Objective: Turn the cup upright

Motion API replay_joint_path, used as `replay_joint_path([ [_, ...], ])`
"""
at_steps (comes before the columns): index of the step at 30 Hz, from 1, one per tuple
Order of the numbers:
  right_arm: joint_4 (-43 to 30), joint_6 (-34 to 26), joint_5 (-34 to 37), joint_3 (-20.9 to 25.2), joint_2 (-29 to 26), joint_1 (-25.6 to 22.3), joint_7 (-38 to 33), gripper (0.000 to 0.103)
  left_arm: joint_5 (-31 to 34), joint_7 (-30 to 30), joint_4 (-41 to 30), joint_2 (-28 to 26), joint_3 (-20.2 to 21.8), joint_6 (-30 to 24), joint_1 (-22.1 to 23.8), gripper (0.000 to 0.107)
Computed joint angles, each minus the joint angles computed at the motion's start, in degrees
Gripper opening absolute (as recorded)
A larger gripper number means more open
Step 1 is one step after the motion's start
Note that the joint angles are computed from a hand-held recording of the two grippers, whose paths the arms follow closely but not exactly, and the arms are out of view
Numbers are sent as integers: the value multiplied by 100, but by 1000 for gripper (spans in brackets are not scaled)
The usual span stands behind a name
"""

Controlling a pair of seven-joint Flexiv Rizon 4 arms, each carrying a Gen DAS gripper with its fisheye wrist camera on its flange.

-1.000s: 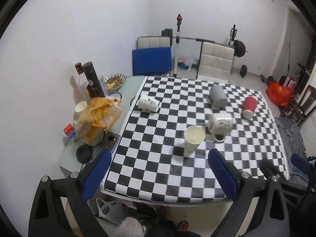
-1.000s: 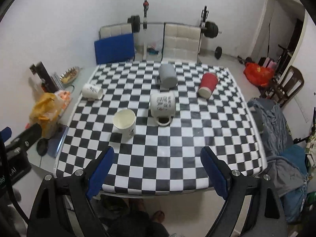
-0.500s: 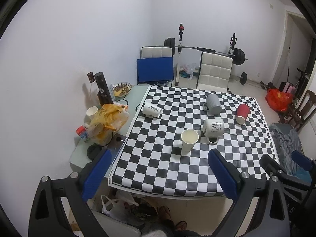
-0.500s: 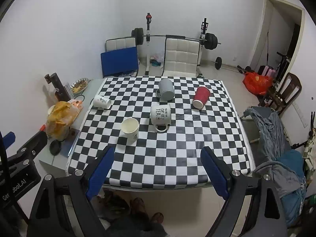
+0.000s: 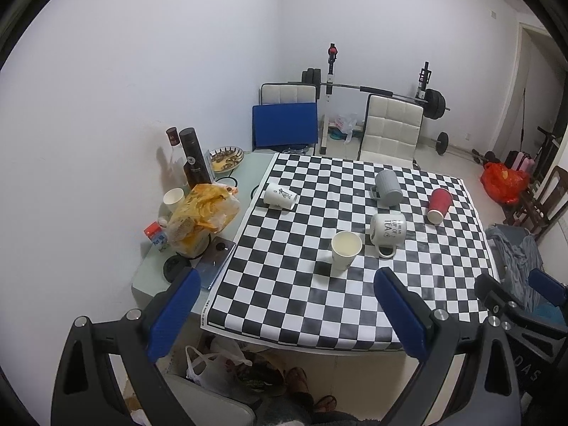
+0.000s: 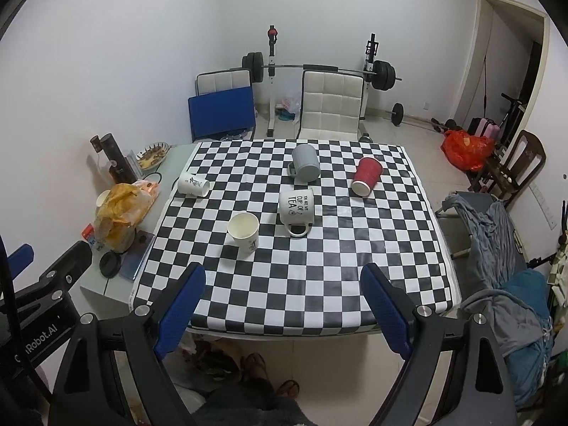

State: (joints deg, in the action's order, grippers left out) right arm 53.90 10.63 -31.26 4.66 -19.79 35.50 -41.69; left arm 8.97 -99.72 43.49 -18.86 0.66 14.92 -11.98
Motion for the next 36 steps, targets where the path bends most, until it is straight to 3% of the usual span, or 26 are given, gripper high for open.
replay_joint_path([
  [36, -640, -295, -68, -173, -277, 229, -156, 91, 83, -85, 40, 94, 0, -24, 7, 100],
])
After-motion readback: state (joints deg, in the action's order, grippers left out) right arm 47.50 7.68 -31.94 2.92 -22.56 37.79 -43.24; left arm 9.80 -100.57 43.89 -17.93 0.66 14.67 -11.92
